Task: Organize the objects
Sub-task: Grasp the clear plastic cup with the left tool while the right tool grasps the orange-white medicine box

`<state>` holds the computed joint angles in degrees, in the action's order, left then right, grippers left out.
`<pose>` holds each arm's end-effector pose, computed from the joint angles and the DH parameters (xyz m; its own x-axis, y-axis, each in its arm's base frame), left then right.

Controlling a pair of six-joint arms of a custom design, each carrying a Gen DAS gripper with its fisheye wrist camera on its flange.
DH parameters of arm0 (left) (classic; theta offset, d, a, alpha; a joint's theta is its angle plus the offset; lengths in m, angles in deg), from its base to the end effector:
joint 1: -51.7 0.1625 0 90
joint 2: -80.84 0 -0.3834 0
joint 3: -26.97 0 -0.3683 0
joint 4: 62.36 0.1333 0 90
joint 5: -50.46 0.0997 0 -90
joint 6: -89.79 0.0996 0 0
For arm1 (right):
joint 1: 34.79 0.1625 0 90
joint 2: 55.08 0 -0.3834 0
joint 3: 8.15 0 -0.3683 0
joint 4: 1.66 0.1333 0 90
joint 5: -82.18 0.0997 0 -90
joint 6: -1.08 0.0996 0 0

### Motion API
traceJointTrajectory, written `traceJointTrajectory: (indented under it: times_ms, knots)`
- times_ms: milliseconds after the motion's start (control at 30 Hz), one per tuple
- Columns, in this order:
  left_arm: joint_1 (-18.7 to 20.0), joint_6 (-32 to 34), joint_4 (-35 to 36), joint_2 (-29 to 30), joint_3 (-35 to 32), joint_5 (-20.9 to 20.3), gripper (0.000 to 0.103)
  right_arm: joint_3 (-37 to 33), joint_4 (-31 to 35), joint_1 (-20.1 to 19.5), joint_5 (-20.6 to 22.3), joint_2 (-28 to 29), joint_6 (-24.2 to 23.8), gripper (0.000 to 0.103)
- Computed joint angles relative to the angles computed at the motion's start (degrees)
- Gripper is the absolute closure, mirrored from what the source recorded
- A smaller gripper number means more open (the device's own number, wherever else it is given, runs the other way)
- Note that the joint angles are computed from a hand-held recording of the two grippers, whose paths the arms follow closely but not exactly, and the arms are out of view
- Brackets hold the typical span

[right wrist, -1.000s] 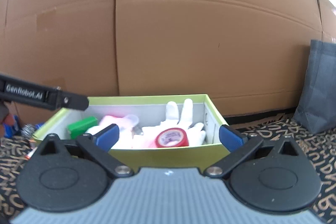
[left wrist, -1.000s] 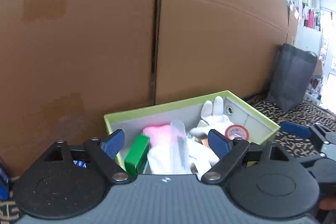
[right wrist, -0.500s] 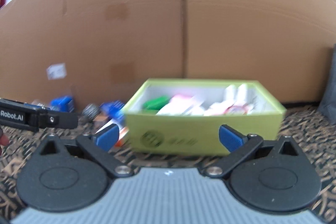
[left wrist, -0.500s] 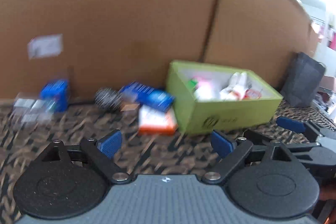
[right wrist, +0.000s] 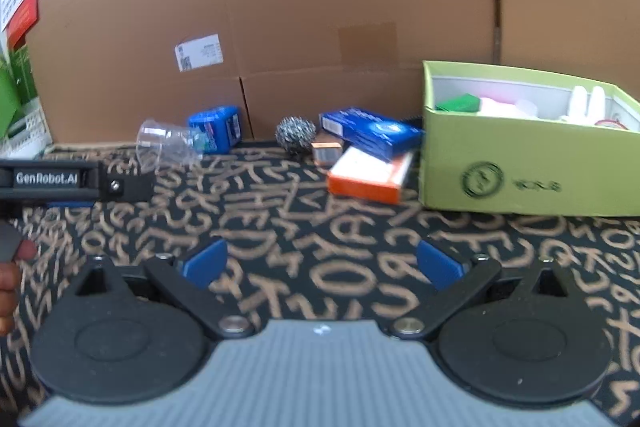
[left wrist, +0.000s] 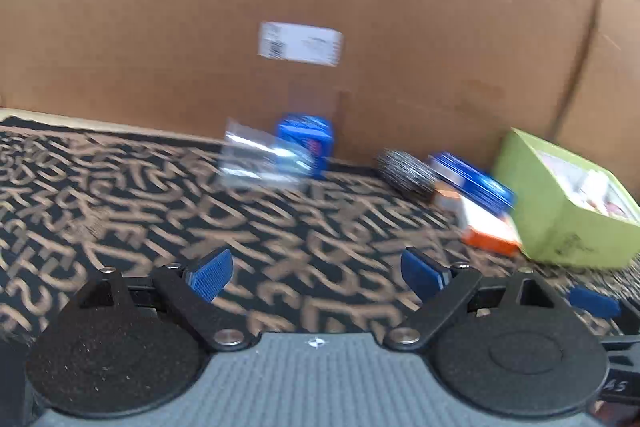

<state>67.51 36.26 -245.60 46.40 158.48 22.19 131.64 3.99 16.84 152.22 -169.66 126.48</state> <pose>-0.2931 -0.3127 -0.0399 -0.8151 0.0618 -0.5761 0.5124 0.5409 -0.6670 0.0052 -0.2630 0.2207 -0.7918 -0.1229 0.5983 -0.5645 0.5213 -0.6400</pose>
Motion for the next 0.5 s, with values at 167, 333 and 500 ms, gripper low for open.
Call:
traceJointTrajectory:
  times_ms: [167,333,500]
  knots:
    - [5.0,5.8,-3.4,-0.3,-1.8,5.2,0.009,-4.3,-11.5,12.0,12.8,11.1,10.2,0.007]
    - [10.5,17.0,-12.5,1.9,-6.8,5.6,0.009,-10.0,-16.8,17.9,23.8,20.0,20.0,0.008]
    - [14.5,23.6,-14.5,3.7,-11.6,3.8,0.013,-12.7,-23.4,21.5,33.0,26.1,24.6,0.014]
